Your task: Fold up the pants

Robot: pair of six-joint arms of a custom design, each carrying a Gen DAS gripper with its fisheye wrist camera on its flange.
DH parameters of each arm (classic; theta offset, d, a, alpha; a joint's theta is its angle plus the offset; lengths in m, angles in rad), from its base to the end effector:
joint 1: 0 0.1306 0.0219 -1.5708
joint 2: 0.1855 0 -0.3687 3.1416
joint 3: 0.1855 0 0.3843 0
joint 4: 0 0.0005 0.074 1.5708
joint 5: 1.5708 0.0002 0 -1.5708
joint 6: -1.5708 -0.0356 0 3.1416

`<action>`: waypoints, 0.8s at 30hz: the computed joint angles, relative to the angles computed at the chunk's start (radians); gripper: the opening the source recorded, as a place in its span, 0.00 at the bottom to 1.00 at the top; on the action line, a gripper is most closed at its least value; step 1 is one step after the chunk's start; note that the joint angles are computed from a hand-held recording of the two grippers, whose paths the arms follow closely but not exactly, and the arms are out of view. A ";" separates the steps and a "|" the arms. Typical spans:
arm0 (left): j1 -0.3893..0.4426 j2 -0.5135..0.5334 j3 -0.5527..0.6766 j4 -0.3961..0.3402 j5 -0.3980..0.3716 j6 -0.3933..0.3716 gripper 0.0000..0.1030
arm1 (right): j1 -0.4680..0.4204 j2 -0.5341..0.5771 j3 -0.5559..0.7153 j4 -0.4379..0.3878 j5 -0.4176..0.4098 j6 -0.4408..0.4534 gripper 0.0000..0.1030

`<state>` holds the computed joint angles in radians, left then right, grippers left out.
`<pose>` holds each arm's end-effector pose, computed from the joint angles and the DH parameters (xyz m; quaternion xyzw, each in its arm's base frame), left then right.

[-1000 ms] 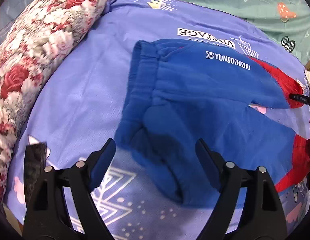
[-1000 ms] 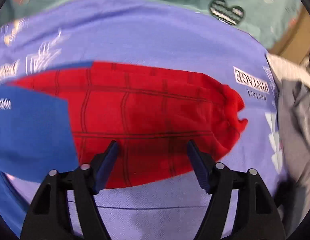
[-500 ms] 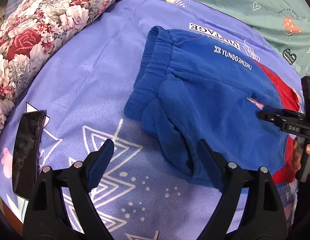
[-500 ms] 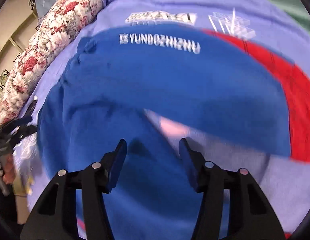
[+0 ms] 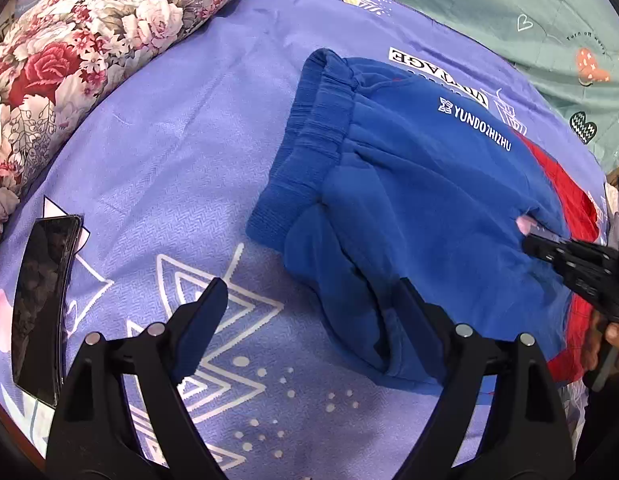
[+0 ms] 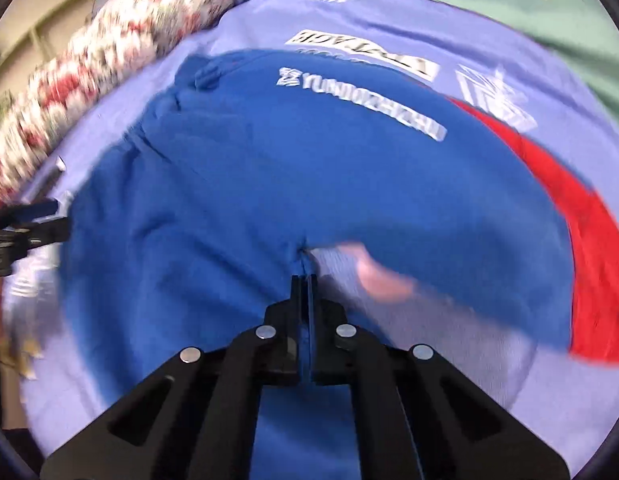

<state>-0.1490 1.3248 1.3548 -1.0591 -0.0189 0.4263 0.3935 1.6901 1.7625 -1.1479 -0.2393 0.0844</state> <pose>0.4352 -0.0652 0.4161 -0.1357 0.9539 -0.0672 0.2591 0.5209 0.2248 0.4145 -0.2562 0.9283 0.1518 0.2227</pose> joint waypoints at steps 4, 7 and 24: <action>0.011 0.000 -0.008 -0.002 0.005 0.007 0.83 | -0.027 0.001 -0.015 -0.014 -0.044 -0.055 0.03; 0.015 0.000 -0.002 -0.018 0.010 0.021 0.83 | -0.029 0.005 -0.028 -0.002 -0.021 -0.106 0.20; 0.012 0.080 0.047 -0.072 0.131 0.087 0.63 | -0.255 -0.411 -0.464 0.135 0.188 -0.314 0.42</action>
<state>-0.1372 1.4045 1.4020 -1.1308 0.1122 0.5131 0.1385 1.2795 1.2985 -1.0125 -0.0512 -0.2300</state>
